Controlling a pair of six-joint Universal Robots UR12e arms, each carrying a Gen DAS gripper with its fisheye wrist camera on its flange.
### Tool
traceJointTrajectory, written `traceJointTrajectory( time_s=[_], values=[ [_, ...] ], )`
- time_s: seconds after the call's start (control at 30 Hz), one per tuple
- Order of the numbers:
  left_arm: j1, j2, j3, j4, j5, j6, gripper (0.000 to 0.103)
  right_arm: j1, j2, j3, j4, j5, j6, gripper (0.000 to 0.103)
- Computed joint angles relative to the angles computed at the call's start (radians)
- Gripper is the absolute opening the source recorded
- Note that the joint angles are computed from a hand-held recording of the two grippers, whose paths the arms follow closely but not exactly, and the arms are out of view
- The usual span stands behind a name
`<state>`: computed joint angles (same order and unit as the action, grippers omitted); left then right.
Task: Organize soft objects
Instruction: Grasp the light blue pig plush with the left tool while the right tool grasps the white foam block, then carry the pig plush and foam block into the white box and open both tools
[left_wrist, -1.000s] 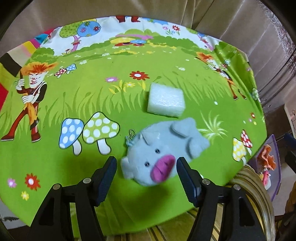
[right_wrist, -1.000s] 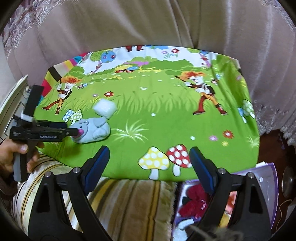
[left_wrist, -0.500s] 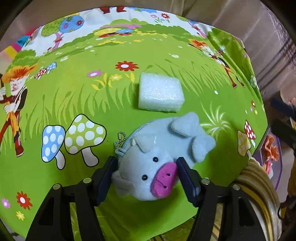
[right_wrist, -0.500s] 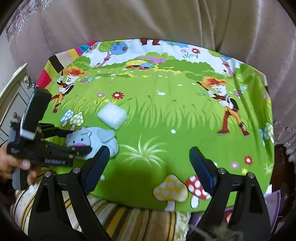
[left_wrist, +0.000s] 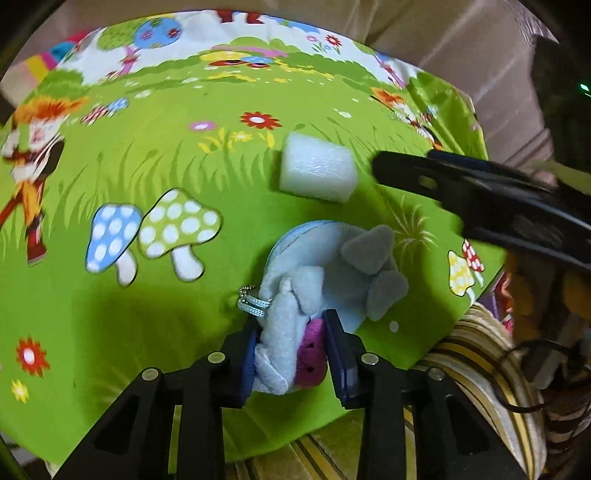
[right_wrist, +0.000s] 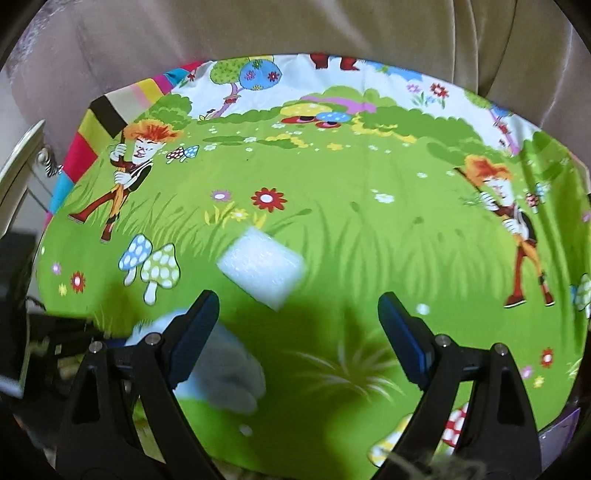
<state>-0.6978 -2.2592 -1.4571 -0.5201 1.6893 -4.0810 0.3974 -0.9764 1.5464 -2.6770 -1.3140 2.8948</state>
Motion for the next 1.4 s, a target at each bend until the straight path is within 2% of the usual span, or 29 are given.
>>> traceJointTrajectory(
  time_s=[0.23,0.33,0.53,0.6,0.63,0.67,0.73,1.07,1.4],
  values=[
    [-0.010,0.038,-0.074,0.087,0.042,-0.098,0.033,0.032,0.059,-0.089,0.093,-0.018,0.122,0.090],
    [-0.020,0.046,-0.079,0.076,0.083,-0.113,0.033,0.041,0.079,-0.116,0.118,-0.028,0.167,0.090],
    [-0.037,0.062,-0.083,0.043,0.148,-0.134,0.033,0.062,0.116,-0.155,0.146,-0.098,0.157,0.090],
    [-0.042,0.065,-0.082,0.029,0.167,-0.141,0.033,0.071,0.117,-0.147,0.118,-0.143,0.132,0.081],
    [-0.043,0.067,-0.085,0.032,0.170,-0.149,0.033,0.076,0.117,-0.143,0.107,-0.173,0.119,0.071],
    [-0.044,0.070,-0.088,0.032,0.173,-0.156,0.033,0.074,0.113,-0.137,0.095,-0.167,0.111,0.070],
    [-0.046,0.077,-0.096,0.031,0.185,-0.170,0.033,0.069,0.106,-0.129,0.102,-0.155,0.117,0.070],
    [-0.061,0.091,-0.094,0.002,0.259,-0.234,0.033,0.047,0.013,0.019,-0.084,-0.188,0.100,0.069],
    [-0.086,0.087,-0.064,-0.002,0.302,-0.253,0.033,0.011,-0.080,0.150,-0.194,-0.179,0.111,0.069]
  ],
)
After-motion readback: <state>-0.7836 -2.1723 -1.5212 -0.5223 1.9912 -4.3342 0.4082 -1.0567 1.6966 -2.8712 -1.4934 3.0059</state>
